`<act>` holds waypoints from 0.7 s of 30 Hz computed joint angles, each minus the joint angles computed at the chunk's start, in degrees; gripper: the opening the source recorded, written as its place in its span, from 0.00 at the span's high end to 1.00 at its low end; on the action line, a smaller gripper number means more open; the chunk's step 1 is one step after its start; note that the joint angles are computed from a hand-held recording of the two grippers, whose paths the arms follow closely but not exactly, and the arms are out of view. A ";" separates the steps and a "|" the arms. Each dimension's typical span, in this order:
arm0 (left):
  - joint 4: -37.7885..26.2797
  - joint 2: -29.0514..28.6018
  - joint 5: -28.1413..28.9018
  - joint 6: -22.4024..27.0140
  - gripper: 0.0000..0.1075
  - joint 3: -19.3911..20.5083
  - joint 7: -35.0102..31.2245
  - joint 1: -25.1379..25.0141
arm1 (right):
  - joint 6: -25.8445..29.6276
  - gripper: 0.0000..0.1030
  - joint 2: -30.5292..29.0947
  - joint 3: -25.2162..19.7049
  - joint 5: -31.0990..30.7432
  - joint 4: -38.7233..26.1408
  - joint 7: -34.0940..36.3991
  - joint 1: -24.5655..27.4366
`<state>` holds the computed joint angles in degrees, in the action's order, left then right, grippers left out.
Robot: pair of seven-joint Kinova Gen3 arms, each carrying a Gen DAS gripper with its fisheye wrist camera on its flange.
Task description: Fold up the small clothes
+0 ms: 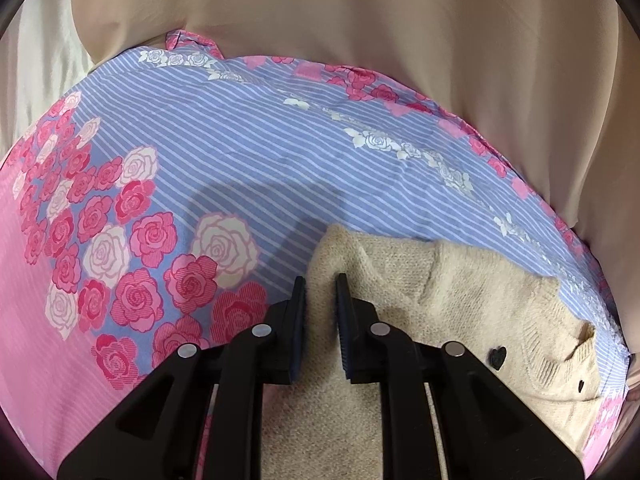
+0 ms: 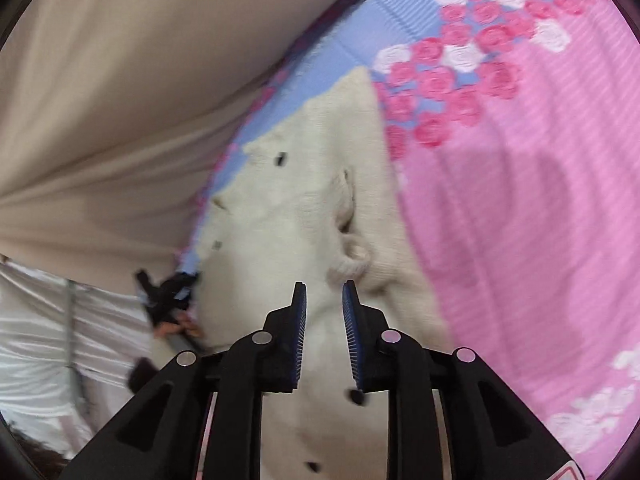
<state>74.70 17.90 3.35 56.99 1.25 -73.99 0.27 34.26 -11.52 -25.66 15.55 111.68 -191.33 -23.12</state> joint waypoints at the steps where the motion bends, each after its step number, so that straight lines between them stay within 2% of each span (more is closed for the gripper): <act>1: -0.20 0.08 -0.29 0.27 0.86 -0.04 0.13 0.17 | 2.33 0.70 0.80 -0.83 0.35 -1.61 1.41 0.73; 4: -0.46 0.22 -1.15 0.50 0.86 -0.16 0.66 0.71 | 8.64 0.55 4.27 -3.48 2.28 -7.26 6.43 2.48; 7: -0.83 0.44 -1.89 0.83 0.86 -0.21 1.01 1.12 | 14.62 0.53 9.61 0.65 4.91 -12.90 13.06 -3.20; 8: -1.02 0.54 -2.05 1.03 0.86 -0.21 1.10 1.20 | 16.76 0.64 11.47 2.63 5.22 -14.93 15.14 -5.69; 9: -1.30 0.67 -1.93 1.32 0.86 -0.16 1.06 1.09 | 19.09 0.81 12.43 3.69 6.45 -16.19 16.28 -7.65; 10: -1.44 0.72 -1.56 1.57 0.86 -0.08 0.86 0.80 | 21.42 0.90 13.05 5.06 8.59 -17.88 16.50 -10.11; 12: -1.45 0.73 -0.58 1.63 0.86 0.08 0.35 0.12 | 26.08 0.90 13.43 8.23 12.23 -20.37 14.96 -15.40; 14: -0.65 0.41 -0.66 0.55 0.86 0.04 0.01 0.15 | 30.74 0.88 15.22 10.40 12.14 -21.27 16.00 -17.59; 15: -0.14 0.14 -0.51 0.02 0.85 -0.69 -0.22 0.74 | 32.17 0.87 15.75 11.47 10.89 -21.37 16.32 -18.26; 16: 0.31 -0.26 -0.08 -0.26 0.83 -1.78 -0.02 1.39 | 32.66 0.80 15.24 11.50 9.97 -20.56 15.71 -18.18; 17: 0.79 -0.87 0.69 -0.32 0.78 -2.02 0.81 0.97 | 32.23 0.76 14.12 10.49 9.56 -19.69 14.16 -17.38; 18: 1.95 -1.88 2.40 -1.01 0.78 -1.39 0.80 -0.51 | 30.86 0.70 12.21 8.57 9.49 -18.12 11.83 -15.86; 20: 4.82 -4.60 6.47 -2.27 0.78 0.86 -1.57 -4.73 | 27.78 0.48 9.96 5.18 10.01 -15.36 8.83 -12.60; 21: 6.15 -6.14 8.19 -2.22 0.75 2.72 -3.90 -7.38 | 27.04 0.45 9.65 3.15 10.12 -15.02 8.43 -10.35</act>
